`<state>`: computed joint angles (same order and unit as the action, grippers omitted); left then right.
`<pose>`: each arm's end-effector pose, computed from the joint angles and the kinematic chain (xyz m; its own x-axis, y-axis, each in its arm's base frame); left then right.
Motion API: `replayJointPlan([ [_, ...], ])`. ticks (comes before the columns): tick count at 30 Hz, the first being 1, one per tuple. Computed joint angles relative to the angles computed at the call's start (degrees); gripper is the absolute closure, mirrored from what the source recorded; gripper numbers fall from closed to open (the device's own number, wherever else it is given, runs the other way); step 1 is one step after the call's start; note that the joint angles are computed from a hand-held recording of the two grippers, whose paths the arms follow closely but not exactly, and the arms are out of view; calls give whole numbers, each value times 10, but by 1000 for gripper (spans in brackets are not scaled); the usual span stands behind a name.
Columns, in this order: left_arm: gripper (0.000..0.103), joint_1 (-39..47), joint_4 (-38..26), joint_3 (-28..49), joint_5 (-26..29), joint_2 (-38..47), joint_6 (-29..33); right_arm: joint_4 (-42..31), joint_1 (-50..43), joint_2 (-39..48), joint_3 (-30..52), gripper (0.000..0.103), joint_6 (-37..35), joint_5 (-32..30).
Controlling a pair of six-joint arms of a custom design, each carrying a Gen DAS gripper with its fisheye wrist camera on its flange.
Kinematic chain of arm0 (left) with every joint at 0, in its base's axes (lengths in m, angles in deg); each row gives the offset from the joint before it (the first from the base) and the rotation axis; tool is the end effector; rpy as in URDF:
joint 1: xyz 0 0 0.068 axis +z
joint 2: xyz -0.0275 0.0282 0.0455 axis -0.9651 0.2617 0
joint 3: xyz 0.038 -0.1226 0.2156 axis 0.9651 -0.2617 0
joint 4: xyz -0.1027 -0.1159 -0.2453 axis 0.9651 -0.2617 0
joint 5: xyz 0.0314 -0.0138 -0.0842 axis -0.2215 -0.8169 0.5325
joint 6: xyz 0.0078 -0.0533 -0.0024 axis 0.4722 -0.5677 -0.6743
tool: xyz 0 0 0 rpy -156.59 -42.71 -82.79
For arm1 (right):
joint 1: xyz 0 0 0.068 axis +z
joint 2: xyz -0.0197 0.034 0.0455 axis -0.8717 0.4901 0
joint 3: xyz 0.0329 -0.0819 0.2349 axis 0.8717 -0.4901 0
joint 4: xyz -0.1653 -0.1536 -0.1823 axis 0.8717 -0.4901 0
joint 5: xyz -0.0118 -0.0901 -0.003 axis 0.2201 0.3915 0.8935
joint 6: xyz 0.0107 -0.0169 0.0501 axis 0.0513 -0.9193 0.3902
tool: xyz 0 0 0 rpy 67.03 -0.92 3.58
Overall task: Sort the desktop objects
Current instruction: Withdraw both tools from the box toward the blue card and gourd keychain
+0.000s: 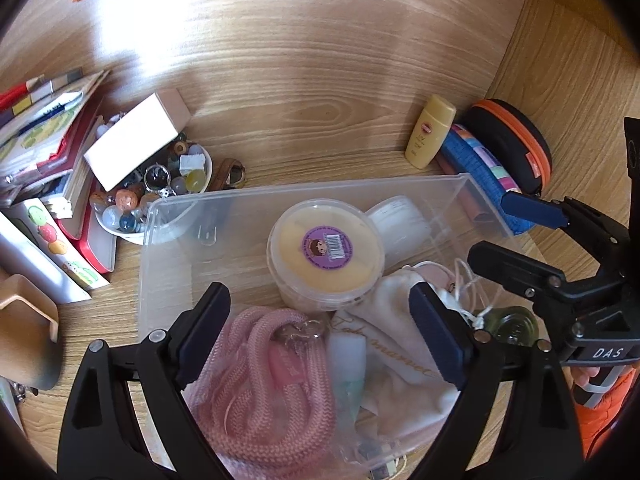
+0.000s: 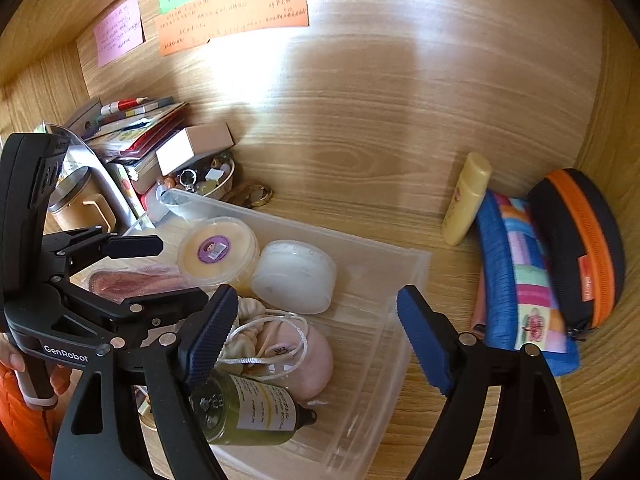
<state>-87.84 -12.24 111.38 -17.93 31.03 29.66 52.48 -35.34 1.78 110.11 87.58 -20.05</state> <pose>0.3091 -0.0834 0.0891 -0.7156 0.3186 -0.6216 0.5208 0.8364 -0.1709 0.2635 0.1180 0.1250 -0.7021 -0.0950 -0.7057 -0.1675 0.9853 0.0341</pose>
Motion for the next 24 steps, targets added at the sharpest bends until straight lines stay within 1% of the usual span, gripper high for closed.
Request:
replayJointPlan([
  [6,9,1,-1,-27,-2,-47,3,-26,4,-49,-22,23,15,15],
  [8,8,1,0,-38,-7,-67,4,-37,9,-71,-31,18,21,25],
  [13,7,1,4,-80,-24,-134,13,-64,28,-139,-61,16,37,50],
  [20,6,16,-21,-149,-28,-266,17,-111,85,-218,-90,16,69,107],
  [24,5,35,-49,-191,-24,-352,21,-142,136,-255,-101,16,95,152],
])
